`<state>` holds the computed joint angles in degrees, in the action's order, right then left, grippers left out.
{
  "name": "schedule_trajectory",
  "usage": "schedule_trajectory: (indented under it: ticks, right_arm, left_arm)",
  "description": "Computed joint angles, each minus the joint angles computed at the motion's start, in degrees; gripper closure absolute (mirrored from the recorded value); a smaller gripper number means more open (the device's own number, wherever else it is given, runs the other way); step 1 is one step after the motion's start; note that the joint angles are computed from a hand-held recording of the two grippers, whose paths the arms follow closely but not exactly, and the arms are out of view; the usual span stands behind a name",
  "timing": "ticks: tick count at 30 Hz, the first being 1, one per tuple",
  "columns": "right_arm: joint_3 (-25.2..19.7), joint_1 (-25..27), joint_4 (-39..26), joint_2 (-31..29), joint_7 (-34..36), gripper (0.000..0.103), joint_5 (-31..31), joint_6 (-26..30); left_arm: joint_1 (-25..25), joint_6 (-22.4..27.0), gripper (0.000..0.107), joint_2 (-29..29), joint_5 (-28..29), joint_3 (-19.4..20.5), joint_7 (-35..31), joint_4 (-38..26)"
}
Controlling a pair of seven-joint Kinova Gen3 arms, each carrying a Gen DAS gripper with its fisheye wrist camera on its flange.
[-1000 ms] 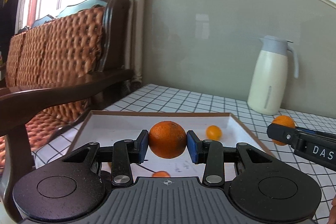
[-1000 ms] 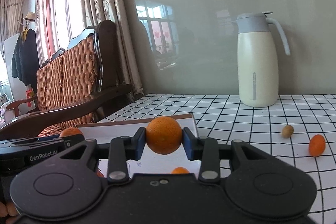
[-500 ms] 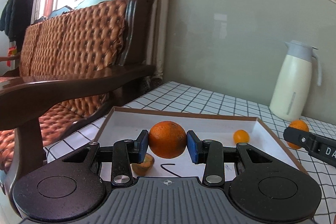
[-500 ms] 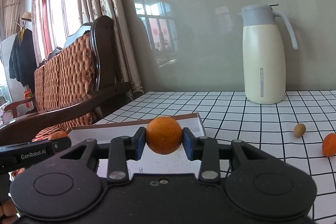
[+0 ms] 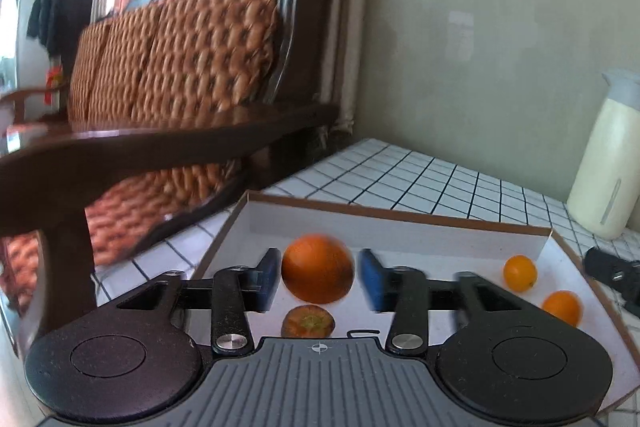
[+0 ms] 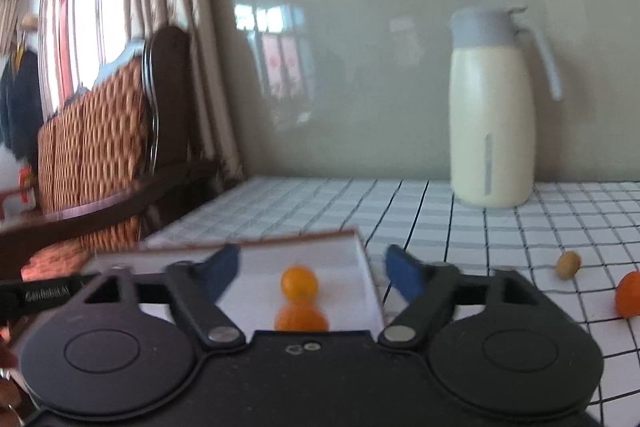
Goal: Organize fruits
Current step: 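Open both tools to drop the oranges into the box, then withdraw both tools from the box toward the remaining fruit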
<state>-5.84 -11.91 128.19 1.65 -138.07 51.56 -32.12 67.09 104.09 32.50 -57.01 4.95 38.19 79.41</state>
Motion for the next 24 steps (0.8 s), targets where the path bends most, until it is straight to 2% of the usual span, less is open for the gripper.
schedule_trajectory:
  ticks: [2,4,5,6,8,11,15,24]
  right_arm:
    - [1.0,1.2,1.8,-0.7,1.2,0.006,-2.0,-4.7]
    - [1.8,2.1,3.2,-0.9,2.4,0.006,-3.6,-8.6]
    - [2.2,2.5,3.4,-0.9,1.9,0.006,-3.1,-9.8]
    - [2.5,2.9,3.5,-1.0,1.4,0.006,-2.6,-10.8]
    - [3.0,3.6,3.8,-0.9,0.8,0.006,-1.8,-12.3]
    - [3.1,4.3,3.1,-0.7,-0.9,0.006,0.9,-12.2]
    - [3.3,4.8,3.7,-0.9,-0.3,0.006,1.2,-13.5]
    - [4.7,7.2,3.5,-1.3,-3.0,0.006,7.5,-15.4]
  left_arm:
    - [3.2,2.6,0.004,1.1,-0.8,-3.4,0.1,-0.9]
    - [6.7,7.1,0.004,4.1,-2.4,-7.6,-3.5,-4.4]
    - [7.2,8.3,0.004,4.8,-2.8,-8.1,-5.2,-5.8]
    - [7.2,8.9,0.004,5.0,-3.5,-7.6,-6.0,-6.2]
    - [5.5,11.3,0.004,5.7,-5.3,-3.7,-6.0,-7.1]
    - [4.9,10.2,0.004,5.4,-5.3,-2.1,-6.8,-7.2]
    - [5.3,9.3,0.004,5.3,-5.1,-2.3,-8.0,-7.9]
    - [6.0,7.9,0.004,5.9,-5.3,-2.9,-10.8,-9.3]
